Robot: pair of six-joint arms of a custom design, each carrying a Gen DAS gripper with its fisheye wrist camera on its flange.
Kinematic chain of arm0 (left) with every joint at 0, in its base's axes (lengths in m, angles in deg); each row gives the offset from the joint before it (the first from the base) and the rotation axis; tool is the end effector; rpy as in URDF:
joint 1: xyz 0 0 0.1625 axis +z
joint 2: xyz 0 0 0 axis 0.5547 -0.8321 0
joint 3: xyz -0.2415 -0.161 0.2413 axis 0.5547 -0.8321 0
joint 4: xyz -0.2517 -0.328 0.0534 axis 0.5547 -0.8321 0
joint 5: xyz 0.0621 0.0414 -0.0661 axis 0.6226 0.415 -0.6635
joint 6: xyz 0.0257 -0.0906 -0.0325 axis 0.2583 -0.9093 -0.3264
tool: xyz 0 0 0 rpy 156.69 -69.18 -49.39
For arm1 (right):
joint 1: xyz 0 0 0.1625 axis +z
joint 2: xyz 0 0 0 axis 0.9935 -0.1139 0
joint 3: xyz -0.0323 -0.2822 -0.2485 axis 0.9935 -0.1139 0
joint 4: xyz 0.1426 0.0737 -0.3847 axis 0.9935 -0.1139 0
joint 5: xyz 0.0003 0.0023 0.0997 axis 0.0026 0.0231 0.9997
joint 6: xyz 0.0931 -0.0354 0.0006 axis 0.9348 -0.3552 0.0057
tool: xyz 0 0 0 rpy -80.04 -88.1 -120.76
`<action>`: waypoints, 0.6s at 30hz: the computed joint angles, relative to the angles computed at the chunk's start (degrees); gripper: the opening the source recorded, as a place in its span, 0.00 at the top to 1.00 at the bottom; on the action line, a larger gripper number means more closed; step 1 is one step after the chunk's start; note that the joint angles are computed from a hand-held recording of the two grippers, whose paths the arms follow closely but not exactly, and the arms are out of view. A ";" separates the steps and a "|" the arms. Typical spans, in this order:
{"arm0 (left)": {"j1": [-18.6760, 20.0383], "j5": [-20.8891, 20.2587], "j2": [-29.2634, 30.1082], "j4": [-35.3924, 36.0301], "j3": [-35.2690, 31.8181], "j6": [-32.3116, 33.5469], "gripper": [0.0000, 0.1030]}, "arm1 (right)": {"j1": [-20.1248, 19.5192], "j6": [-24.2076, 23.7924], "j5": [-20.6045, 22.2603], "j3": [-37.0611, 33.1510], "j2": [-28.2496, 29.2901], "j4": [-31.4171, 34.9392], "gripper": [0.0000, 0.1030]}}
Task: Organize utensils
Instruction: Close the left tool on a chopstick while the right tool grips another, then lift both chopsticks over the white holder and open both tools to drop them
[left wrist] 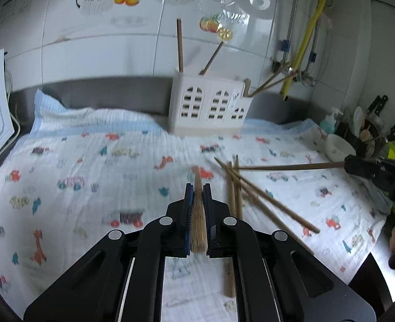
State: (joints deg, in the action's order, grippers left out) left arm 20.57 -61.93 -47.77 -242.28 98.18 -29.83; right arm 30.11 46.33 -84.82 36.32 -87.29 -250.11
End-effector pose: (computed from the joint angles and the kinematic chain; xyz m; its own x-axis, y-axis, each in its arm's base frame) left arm -0.0680 -0.4605 0.3171 -0.8146 -0.1299 -0.5654 0.4384 0.5004 -0.7466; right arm 0.3641 -0.5406 0.0932 -0.4946 -0.7438 0.4495 -0.8665 0.3823 -0.3209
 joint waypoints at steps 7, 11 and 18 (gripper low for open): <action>1.61 -3.83 -0.94 3.56 -2.35 -0.08 0.95 | 1.33 0.55 -0.45 -5.78 2.16 3.49 0.94; 1.60 -4.97 -1.16 6.68 -5.52 1.59 0.95 | 2.33 0.97 -0.94 -10.88 3.68 5.83 0.94; 1.20 -6.37 0.56 11.29 -12.51 5.71 0.95 | 4.32 -0.12 -3.48 -21.00 6.88 8.40 0.94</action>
